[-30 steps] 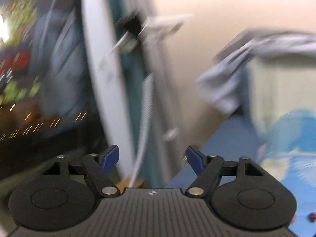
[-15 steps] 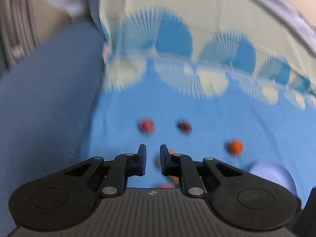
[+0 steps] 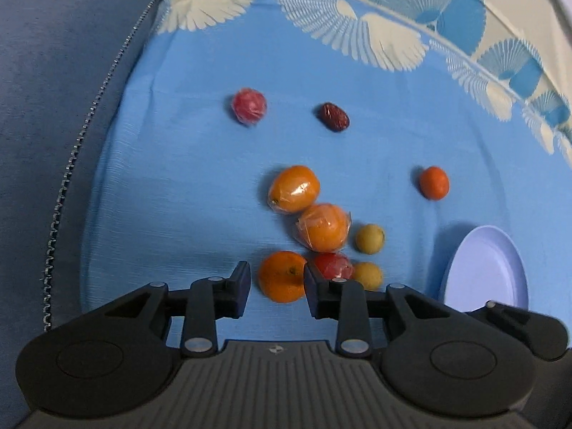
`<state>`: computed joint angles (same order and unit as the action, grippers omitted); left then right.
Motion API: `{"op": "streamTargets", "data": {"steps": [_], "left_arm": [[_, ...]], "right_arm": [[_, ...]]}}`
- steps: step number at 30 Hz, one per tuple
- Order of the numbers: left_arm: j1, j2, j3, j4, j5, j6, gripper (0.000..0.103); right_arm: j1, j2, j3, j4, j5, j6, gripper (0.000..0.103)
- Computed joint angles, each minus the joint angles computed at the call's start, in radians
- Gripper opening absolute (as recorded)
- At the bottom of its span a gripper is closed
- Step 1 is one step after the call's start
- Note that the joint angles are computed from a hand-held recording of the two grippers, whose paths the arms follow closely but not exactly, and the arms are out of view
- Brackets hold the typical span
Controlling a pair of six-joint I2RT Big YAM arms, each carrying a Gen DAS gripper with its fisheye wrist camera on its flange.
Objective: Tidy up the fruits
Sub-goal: 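Grasp a large mandarin with the left tool while the right tool lifts the date, then carry the date and the mandarin over the white plate with both tools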
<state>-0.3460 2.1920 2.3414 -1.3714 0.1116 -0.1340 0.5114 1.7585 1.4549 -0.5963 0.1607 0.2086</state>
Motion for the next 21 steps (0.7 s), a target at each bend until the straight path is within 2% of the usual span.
{"op": "streamTargets", "data": {"steps": [5,11,16,21], "left_arm": [[-0.005,0.034,0.030,-0.025,0.016,0.010,0.040],[-0.006,0.019,-0.001,0.018,0.017,0.009,0.037],[-0.011,-0.072,-0.125,0.144,-0.054,-0.018,0.037],[-0.036,-0.222,-0.327,0.387,-0.157,0.005,0.037]], "right_arm": [[-0.013,-0.013,-0.015,0.033,-0.027,0.053,0.023],[-0.013,-0.023,-0.022,0.043,-0.022,0.064,0.023],[-0.021,-0.072,-0.057,0.058,-0.016,0.090,0.023],[-0.041,-0.166,-0.097,0.080,0.020,0.117,0.023]]}}
